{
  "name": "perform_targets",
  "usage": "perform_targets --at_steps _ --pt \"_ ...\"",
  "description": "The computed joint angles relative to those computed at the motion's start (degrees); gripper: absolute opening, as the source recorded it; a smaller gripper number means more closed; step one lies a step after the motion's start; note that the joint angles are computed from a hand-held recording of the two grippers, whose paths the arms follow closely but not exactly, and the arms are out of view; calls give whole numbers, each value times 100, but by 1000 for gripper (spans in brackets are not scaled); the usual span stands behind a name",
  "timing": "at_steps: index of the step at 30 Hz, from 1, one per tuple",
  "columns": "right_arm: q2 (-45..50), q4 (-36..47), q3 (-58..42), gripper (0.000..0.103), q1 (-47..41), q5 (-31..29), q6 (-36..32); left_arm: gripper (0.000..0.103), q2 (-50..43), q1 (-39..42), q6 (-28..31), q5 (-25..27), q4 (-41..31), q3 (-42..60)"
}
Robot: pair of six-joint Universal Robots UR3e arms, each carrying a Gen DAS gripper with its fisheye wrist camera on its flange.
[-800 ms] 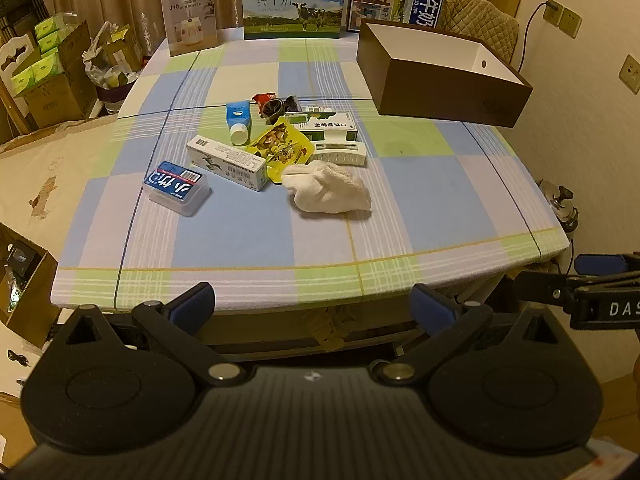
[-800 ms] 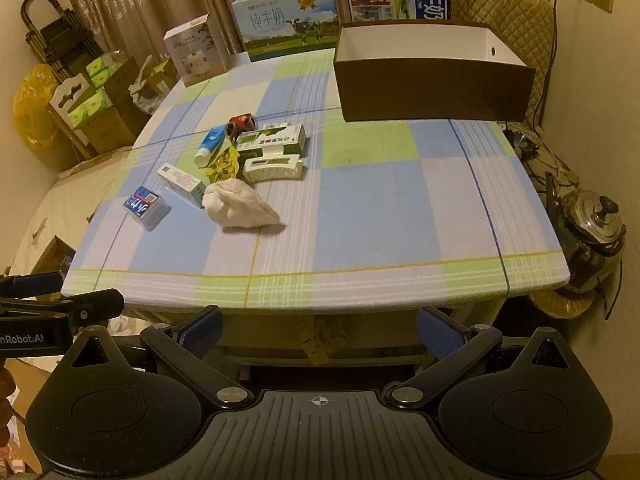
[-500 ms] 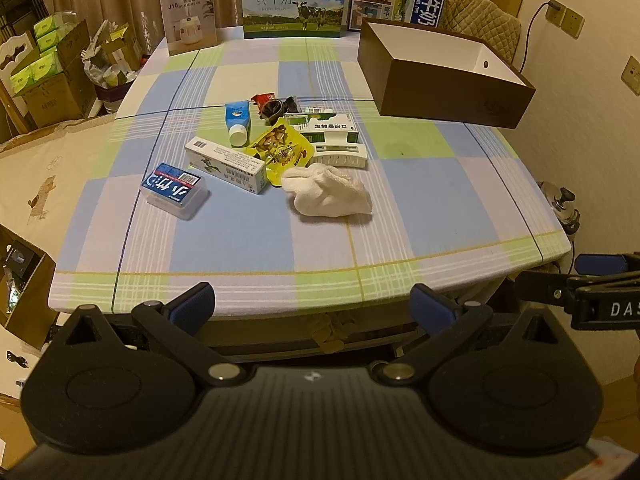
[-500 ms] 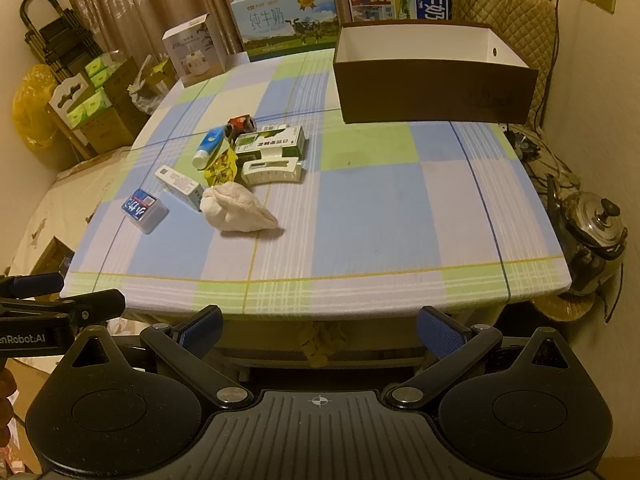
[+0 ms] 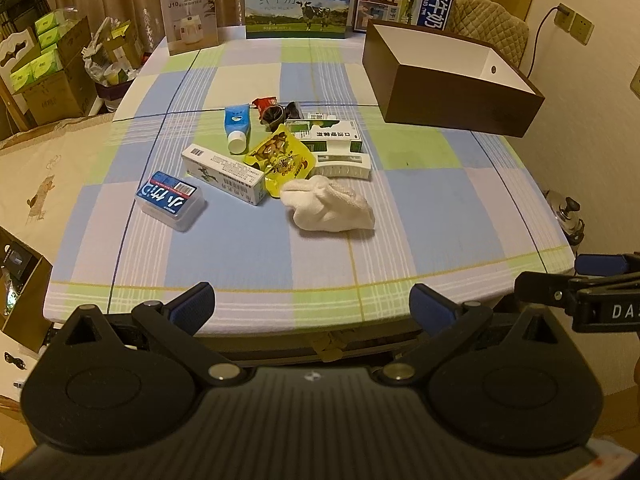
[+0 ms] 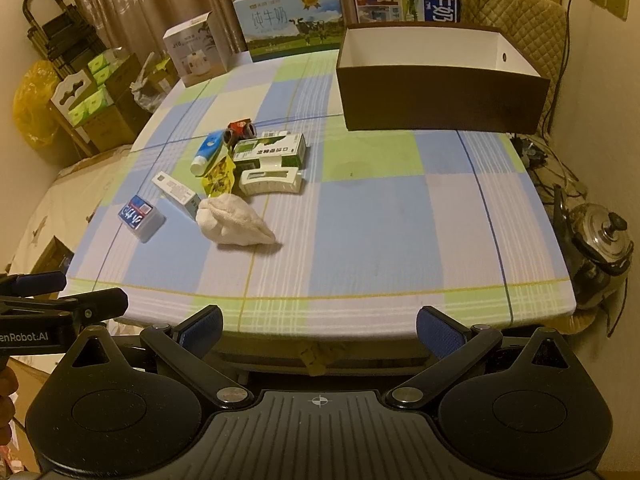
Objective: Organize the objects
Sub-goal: 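Move the left tool toward the white towel on the table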
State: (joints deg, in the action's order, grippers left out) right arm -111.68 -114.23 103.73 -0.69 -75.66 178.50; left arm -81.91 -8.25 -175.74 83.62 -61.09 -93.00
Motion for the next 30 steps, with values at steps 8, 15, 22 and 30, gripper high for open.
perform_targets --at_steps 8,15,22,30 --pt "403 -12 -287 101 -237 184 -276 102 -515 -203 -236 163 2 505" --pt "777 8 -565 101 -431 326 -532 102 -1030 -363 -448 290 -39 1005" --pt "1223 49 -909 101 -634 485 -794 102 -1573 -498 -695 413 -101 1552" --pt "1766 147 -1360 101 -804 668 -1125 102 -2152 -600 -1015 550 -243 2167"
